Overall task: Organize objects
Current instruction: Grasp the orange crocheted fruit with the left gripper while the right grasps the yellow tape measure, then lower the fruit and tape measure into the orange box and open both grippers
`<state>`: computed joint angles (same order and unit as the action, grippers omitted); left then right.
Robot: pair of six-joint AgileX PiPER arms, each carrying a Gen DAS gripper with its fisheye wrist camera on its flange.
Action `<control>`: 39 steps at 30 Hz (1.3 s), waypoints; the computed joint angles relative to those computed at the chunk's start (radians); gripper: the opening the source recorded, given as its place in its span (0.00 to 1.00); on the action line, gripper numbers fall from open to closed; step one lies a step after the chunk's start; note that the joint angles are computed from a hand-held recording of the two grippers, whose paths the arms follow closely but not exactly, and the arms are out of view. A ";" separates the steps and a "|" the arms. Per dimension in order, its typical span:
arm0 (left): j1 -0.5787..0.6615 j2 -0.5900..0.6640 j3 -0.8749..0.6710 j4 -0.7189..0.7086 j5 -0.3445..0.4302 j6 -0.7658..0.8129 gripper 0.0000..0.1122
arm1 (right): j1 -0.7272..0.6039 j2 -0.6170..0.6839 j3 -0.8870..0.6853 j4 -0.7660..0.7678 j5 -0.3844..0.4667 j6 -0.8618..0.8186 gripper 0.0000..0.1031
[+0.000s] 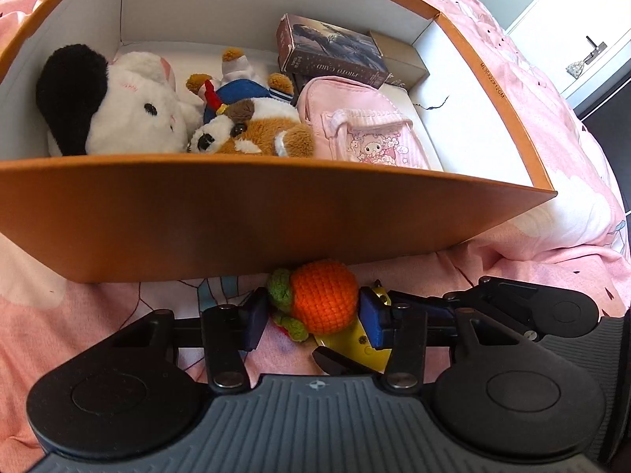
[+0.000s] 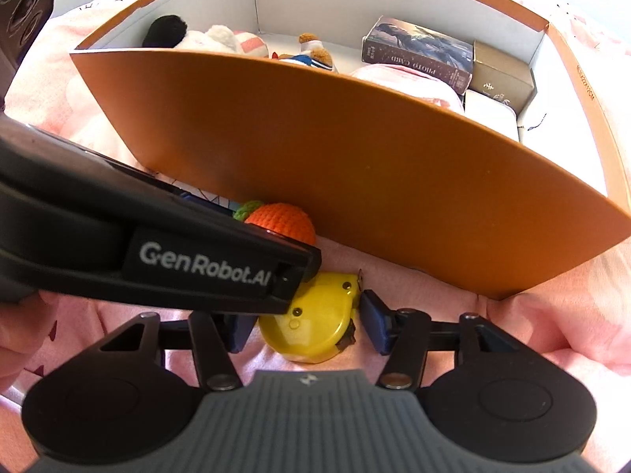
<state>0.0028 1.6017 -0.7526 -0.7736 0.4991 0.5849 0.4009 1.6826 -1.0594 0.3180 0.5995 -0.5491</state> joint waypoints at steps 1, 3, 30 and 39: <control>0.000 -0.010 0.005 0.010 -0.002 -0.007 0.49 | 0.000 -0.002 0.001 0.000 -0.001 0.000 0.56; -0.001 -0.036 0.018 0.044 -0.011 -0.035 0.48 | 0.001 -0.008 0.005 -0.002 -0.003 0.001 0.56; 0.115 -0.374 -0.122 0.197 0.214 -0.030 0.48 | -0.243 -0.276 -0.175 0.263 0.376 -0.237 0.56; 0.170 -0.191 -0.370 0.255 0.246 0.127 0.48 | -0.221 0.058 -0.623 0.297 0.481 0.003 0.56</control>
